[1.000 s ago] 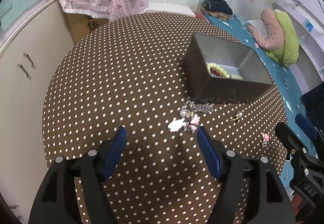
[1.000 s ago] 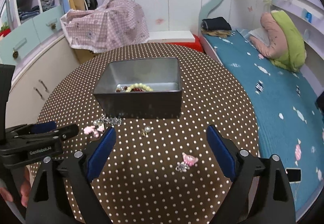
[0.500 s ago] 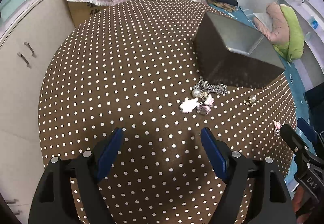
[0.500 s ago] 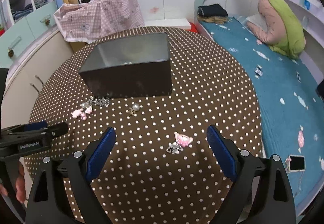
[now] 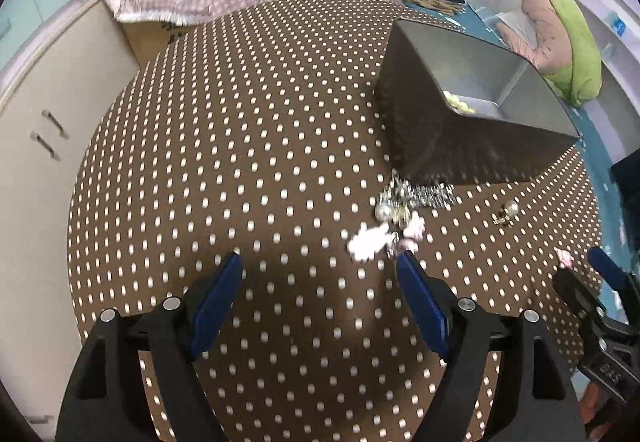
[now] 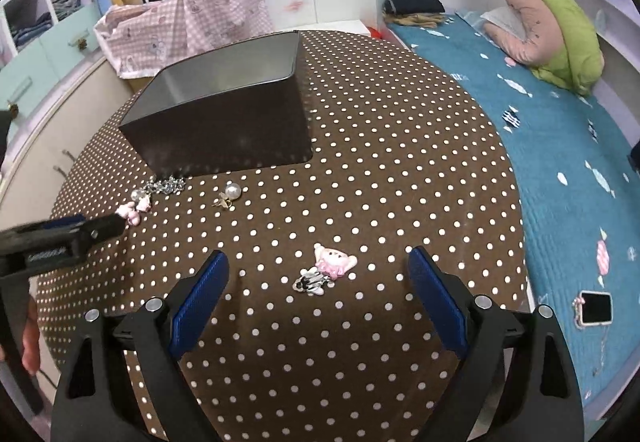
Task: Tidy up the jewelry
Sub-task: 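Withdraw both tools from the box back toward the remaining trinkets, then grasp a pink charm with the left tool while the right tool grasps a pink cat charm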
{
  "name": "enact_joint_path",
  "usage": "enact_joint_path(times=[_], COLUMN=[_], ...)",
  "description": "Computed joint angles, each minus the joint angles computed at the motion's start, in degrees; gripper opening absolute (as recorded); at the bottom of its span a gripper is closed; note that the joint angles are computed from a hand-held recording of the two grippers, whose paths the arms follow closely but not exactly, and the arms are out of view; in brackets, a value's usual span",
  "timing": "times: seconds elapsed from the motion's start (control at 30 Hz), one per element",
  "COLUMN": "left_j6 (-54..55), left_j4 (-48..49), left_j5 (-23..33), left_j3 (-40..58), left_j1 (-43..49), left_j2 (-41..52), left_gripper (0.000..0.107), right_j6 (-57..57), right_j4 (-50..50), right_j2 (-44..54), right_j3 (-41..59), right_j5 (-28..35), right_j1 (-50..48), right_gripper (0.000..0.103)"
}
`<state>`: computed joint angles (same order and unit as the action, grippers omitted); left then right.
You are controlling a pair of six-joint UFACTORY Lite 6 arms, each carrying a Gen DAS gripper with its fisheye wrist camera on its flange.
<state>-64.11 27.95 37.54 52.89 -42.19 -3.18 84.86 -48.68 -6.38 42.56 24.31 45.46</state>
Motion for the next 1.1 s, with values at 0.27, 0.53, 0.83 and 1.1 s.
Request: enact_joint_path(times=[0.27,0.53,0.83,1.1], left_j6=[-6.30,-0.77,-2.52,7.65], left_j4=[9.81,3.63,7.77,4.71], left_j5=[-2.18,-5.84,-4.26,-13.36], left_j3=[0.64,-5.02,-3.20,-3.69], left_j1=[-1.37,-0.02,1.64,7.37], left_j2=[3.65,-5.56,-3.97,-0.77], left_gripper=[0.067,0.008,0.058,0.018], right_j6=[-9.77,-7.85,1.20,0.70], right_j4=[9.20,3.42,-5.99,-4.74], right_j2=[-0.77,-4.59,-6.54,-4.44], right_j3=[-1.54,-5.39,-6.96,-6.07], right_j5=[-7.29,-10.40,-6.02,-6.05], right_j1=[-7.44,-7.20,-1.70,-2.40], right_gripper=[0.088,0.088,0.088,0.088])
